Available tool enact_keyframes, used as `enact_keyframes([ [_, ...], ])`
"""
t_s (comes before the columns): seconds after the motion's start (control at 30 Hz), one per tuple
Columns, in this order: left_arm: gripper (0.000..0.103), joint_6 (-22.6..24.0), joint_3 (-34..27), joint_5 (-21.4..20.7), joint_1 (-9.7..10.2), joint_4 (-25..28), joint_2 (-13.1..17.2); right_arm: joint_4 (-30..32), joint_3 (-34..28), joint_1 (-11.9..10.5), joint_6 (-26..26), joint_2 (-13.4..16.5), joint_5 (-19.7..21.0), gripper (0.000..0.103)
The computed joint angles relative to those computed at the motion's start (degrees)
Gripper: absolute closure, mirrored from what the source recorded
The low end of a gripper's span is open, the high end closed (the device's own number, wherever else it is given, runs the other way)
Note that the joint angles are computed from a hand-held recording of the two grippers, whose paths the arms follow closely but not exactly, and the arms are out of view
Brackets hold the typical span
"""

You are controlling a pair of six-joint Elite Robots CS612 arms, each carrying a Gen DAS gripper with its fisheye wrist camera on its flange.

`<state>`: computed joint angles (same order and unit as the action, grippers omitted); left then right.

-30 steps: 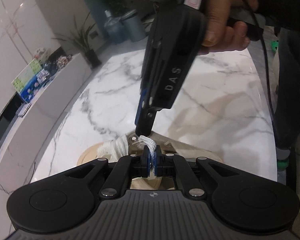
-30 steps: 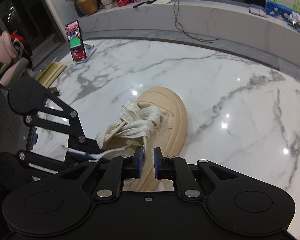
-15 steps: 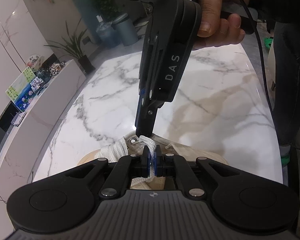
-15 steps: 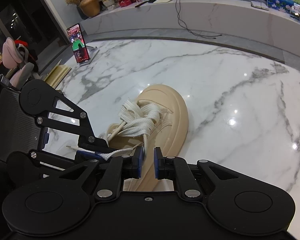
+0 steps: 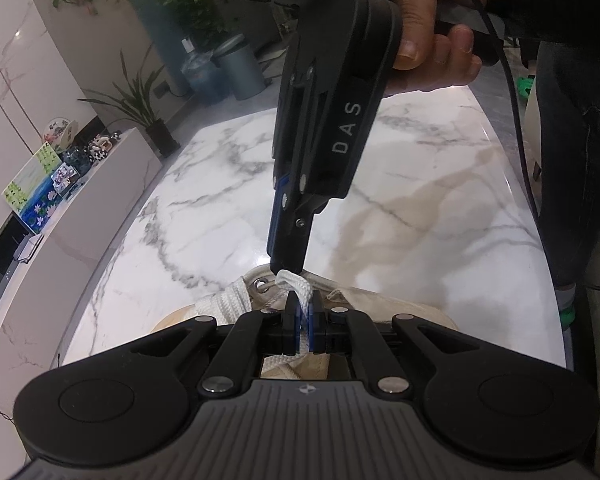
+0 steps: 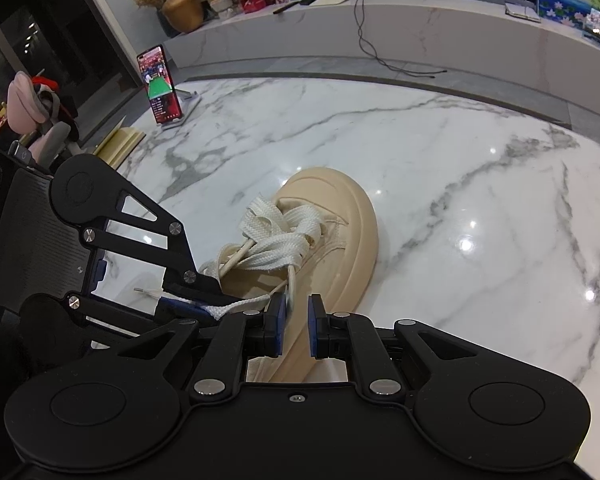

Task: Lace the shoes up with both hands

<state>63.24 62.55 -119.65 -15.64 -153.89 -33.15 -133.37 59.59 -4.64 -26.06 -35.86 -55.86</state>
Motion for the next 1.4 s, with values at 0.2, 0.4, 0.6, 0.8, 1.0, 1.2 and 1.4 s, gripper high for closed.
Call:
enact_keyframes([
  [0.2, 0.1, 0.5, -1.0, -1.1, 0.17, 2.4, 0.3, 0.2, -0.1, 0.0, -0.1, 0.1, 0.1, 0.094],
  [0.4, 0.1, -0.8, -1.9, -0.2, 0.1, 2.8, 0.8, 0.5, -0.3, -0.1, -0.5, 0.0, 0.1, 0.094],
  [0.6, 0.099, -6.1, -3.1, 1.4, 0.03, 2.4, 1.4, 0.9, -0.1, -0.2, -1.2, -0.2, 0.5, 0.094],
  [0.8, 0.099, -11.1, -4.1, 2.1, 0.15, 3.5, 1.5, 1.0, 0.2, -0.2, -1.8, -0.4, 0.5, 0.094],
  [1.0, 0.099, -14.9, -4.7, 3.6, 0.12, 6.2, 1.0, 1.1, 0.2, -0.2, -2.1, -0.5, 0.2, 0.094],
  [1.2, 0.099, -19.4, -5.6, 5.7, -0.09, 9.2, 1.0, 1.4, 0.0, -0.2, -2.2, -0.3, 1.2, 0.094],
  [1.4, 0.099, -23.6, -6.4, 6.8, -0.09, 12.2, 0.8, 1.8, -0.2, -0.1, -2.7, -0.2, 1.9, 0.094],
])
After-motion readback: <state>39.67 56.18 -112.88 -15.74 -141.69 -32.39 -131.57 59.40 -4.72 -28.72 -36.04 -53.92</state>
